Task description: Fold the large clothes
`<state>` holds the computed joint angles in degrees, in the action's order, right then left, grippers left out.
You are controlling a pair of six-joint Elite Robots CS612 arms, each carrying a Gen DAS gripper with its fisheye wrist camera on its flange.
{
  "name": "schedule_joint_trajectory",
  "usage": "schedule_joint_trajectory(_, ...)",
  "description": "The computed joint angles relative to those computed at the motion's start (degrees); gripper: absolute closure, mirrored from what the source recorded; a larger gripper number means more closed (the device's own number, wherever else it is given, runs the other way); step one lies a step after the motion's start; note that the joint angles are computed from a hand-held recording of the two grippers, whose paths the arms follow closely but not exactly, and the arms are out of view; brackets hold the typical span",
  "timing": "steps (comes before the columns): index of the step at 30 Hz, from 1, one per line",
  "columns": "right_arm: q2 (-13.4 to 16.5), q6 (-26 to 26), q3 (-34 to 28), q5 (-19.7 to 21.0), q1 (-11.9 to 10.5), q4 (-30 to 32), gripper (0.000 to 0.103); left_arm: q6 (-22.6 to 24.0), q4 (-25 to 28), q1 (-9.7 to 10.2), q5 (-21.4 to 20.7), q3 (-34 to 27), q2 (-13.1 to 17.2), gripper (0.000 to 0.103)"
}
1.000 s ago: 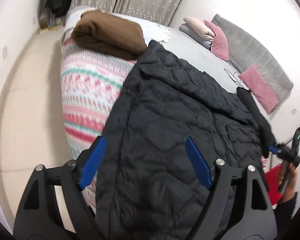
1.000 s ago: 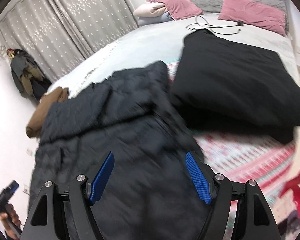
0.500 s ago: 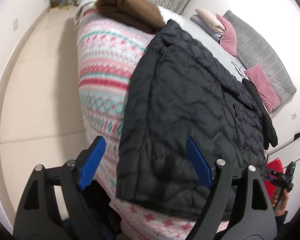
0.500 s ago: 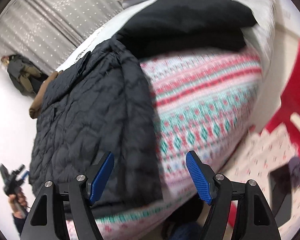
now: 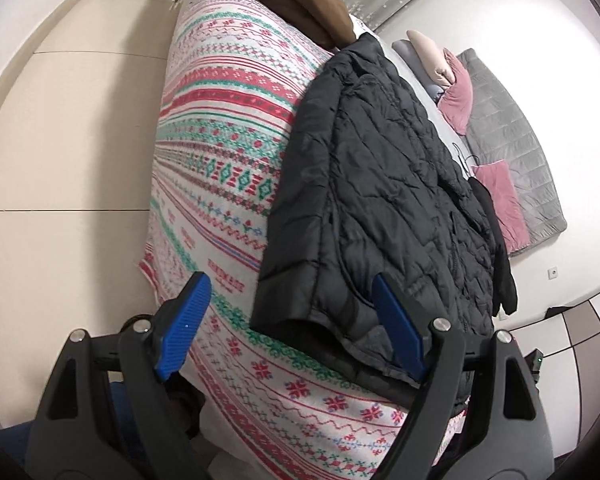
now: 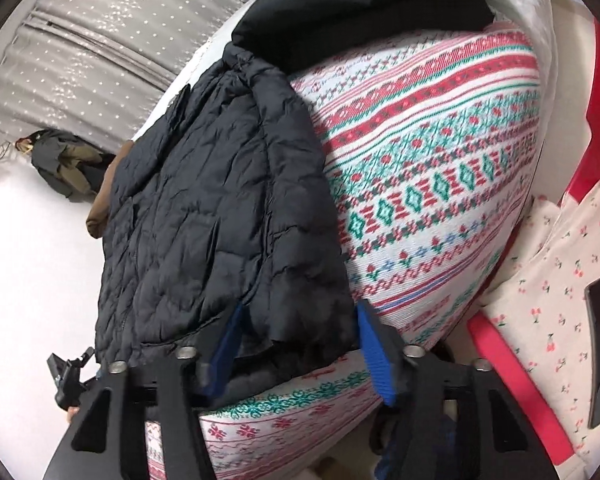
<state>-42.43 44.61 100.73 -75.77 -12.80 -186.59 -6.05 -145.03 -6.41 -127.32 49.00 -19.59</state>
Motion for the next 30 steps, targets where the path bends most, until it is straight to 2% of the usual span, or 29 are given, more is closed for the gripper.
schedule_joint_trajectory(2,0.16,0.44,-0.34,-0.21,0.19,0.59,0.06,0.59,0.24,-0.23,0.38,0.36,-0.2,0.02)
schedule_joint_trajectory(5,0.46,2.13,-0.34,-0.11,0.19,-0.26,0.064,0.78,1.04,-0.52,1.05,0.16,-0.08,0.021)
schedule_joint_trajectory(9,0.7,3.5,-0.16,0.05,0.19,-1.48,0.068,-0.06,-0.12,-0.7,0.6,0.34,0.0,0.028)
schedule_joint_trajectory(11,0.66,3.15,-0.14,-0.43,0.32,-1.23,0.073,0.68,-0.37,-0.91,0.81,0.67,-0.16,0.037)
schedule_joint_trajectory(14,0.72,2.53,-0.59,-1.35,0.71,-0.25,0.079,1.61,0.0,-1.24,1.82,1.01,-0.34,0.044)
schedule_joint_trajectory(18,1.16,4.25,-1.13,-1.49,0.91,-0.43,0.08,1.83,0.78,-1.24,1.14,0.74,-0.22,0.058)
schedule_joint_trajectory(23,0.87,3.35,-0.6,-2.38,1.14,-3.53,0.092,2.73,0.59,-1.23,0.28,1.12,-0.57,0.083)
schedule_joint_trajectory(26,0.64,3.33,-0.18,-3.47,1.43,-5.56,0.094,1.89,-0.33,-1.13,-0.18,1.51,-0.87,0.089)
schedule_joint_trajectory(30,0.28,4.02,0.82,-4.79,1.54,-9.16,0.097,1.22,-2.37,-1.04,-0.59,2.2,-1.45,0.092)
